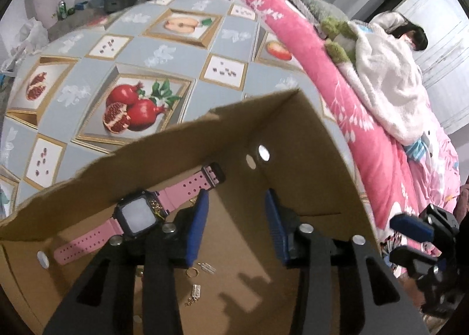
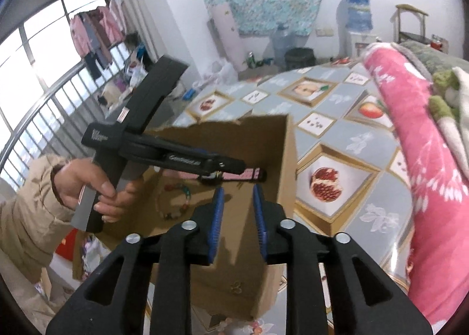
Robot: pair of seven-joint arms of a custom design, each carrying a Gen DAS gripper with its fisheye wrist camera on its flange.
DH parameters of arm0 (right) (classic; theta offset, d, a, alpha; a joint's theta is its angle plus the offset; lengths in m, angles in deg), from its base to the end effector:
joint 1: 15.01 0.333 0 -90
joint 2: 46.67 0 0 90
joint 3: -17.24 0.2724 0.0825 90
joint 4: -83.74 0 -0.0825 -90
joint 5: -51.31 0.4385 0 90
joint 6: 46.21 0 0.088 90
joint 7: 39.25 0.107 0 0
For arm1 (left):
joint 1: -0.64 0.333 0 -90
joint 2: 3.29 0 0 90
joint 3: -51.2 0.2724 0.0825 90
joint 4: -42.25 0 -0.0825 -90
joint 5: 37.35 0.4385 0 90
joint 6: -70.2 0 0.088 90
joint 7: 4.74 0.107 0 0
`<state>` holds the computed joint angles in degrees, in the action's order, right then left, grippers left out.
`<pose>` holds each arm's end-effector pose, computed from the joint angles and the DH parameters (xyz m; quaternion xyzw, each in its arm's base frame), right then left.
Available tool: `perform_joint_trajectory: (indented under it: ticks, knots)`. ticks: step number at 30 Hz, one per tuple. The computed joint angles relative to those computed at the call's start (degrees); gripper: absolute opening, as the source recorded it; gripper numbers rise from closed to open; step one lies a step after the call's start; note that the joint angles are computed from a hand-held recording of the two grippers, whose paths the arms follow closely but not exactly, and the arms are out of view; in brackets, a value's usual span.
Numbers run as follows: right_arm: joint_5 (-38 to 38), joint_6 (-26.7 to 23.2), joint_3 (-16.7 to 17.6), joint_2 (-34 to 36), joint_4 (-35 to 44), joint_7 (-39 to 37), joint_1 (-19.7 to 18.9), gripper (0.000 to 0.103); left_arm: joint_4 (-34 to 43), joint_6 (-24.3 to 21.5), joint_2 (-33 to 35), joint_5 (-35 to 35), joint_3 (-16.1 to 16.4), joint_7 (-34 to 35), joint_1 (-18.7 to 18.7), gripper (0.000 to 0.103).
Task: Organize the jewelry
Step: 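Open both tools to drop the pieces into the box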
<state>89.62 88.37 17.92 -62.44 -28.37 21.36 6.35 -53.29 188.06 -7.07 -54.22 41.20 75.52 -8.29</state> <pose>0.5396 0.2288 0.6246 -0.7964 0.4278 -0.0379 0.4259 0.5915 -0.2225 0.6233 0.6530 -0.7108 0.2614 0.0034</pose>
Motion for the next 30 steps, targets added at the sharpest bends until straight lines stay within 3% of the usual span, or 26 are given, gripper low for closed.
perform_joint_trajectory:
  ticks: [10, 19, 25, 30]
  knots:
    - [1.08, 4.44, -1.91, -9.32, -7.97, 4.57, -0.3, 0.044, -8.25, 6.25, -11.72, 2.96, -0.15, -4.36, -1.02, 0.064]
    - [-2.01, 5.89, -3.18, -18.56, -16.44, 9.73, -0.04, 0.052, -23.1, 11.6, -32.14, 7.41, -0.31, -10.71, -1.84, 0.079]
    - [-4.41, 6.66, -3.69, -23.98, -21.65, 12.94, 0.56, 0.054, -32.13, 11.0, -45.66, 11.26, -1.29, -15.35, -1.88, 0.087]
    - [-7.12, 6.5, -3.75, -28.43, -25.76, 15.87, 0.47, 0.055, -39.76, 6.52, -57.61, 14.52, -2.91, -20.0, -1.75, 0.093]
